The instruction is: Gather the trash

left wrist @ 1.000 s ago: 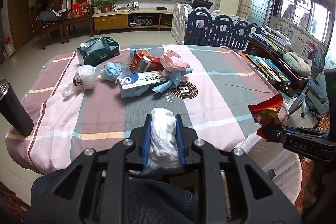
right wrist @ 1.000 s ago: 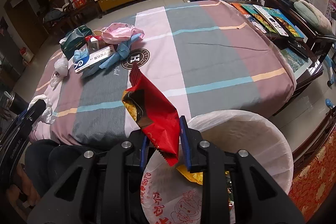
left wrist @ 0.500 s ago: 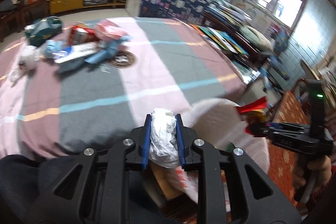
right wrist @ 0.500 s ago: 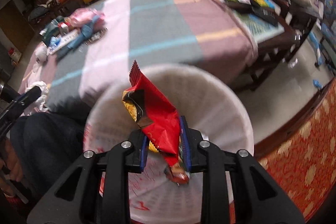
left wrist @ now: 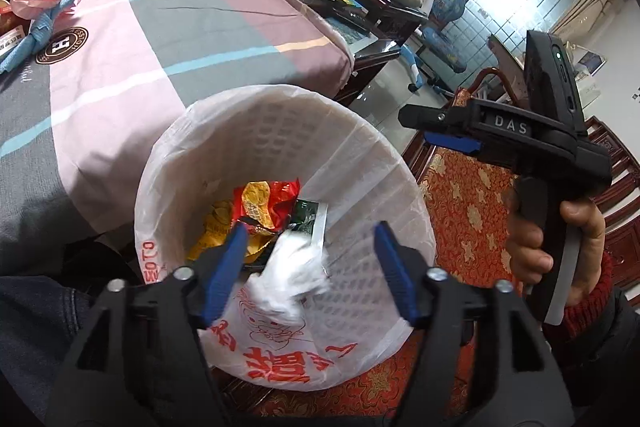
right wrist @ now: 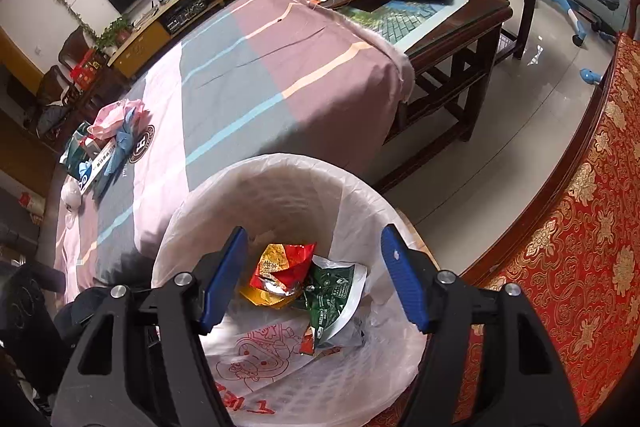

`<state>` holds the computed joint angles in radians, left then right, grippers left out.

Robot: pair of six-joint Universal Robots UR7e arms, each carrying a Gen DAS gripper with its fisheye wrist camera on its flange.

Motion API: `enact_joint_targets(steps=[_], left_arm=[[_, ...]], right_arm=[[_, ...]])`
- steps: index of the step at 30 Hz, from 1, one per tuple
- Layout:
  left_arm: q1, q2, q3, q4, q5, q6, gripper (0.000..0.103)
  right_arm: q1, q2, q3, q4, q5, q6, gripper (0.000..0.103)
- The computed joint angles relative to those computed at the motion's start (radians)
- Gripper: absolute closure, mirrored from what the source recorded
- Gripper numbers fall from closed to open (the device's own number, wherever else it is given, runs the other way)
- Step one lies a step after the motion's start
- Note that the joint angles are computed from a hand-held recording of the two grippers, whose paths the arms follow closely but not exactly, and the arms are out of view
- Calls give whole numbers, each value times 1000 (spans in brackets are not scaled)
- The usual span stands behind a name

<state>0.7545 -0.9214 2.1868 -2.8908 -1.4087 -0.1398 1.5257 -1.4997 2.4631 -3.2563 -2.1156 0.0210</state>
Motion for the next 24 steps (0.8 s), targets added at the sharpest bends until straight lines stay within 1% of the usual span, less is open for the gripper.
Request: enact_joint_targets(steps=[1,2,4,5,6,8,12,14,15,16,17,18,20,21,22,24], left_arm=[[2,0,-3,1,7,-7,28],[3,-4,-2,0,23,-16,27],[7,-19,5,-14,85,-42,22],[9,-28,8,-18,116,-56,21],[7,-37,15,-27,164,-83,20],[6,-51,14,-31,240,-114,16],[-7,-78,30,-88,394,-139,15],[-23,-89,44,-119,509,-132,15],[-31,-93,47,-124,560,-130,14],[-39,-100,54,-136,632,-123,12],[-42,-109,61,-153,689,-112,12],[-41,-119,66,-169,735,-102,12],[-34,-136,73,-191,789,-95,11],[-25,-151,72,-197,823,-98,10],[-18,-164,72,-195,842,-105,10],[4,-191,69,-208,859,-109,10]], right_arm=[[-6,0,3,-5,5,-3,35],[-4,6,3,-8,5,2,35],[-2,14,0,-4,10,7,35],[1,19,-3,-3,13,7,35],[10,31,-6,-9,10,4,35],[37,61,-13,-30,-10,-15,35],[114,141,-43,-93,-67,-73,35],[151,175,-57,-137,-80,-99,35],[177,199,-63,-190,-86,-121,35],[197,219,-68,-232,-99,-136,31],[222,246,-76,-290,-117,-158,27],[251,281,-86,-368,-134,-191,20],[302,349,-115,-499,-157,-262,14],[322,379,-134,-537,-164,-293,8],[341,406,-153,-564,-173,-325,5],[387,474,-205,-610,-210,-400,3]])
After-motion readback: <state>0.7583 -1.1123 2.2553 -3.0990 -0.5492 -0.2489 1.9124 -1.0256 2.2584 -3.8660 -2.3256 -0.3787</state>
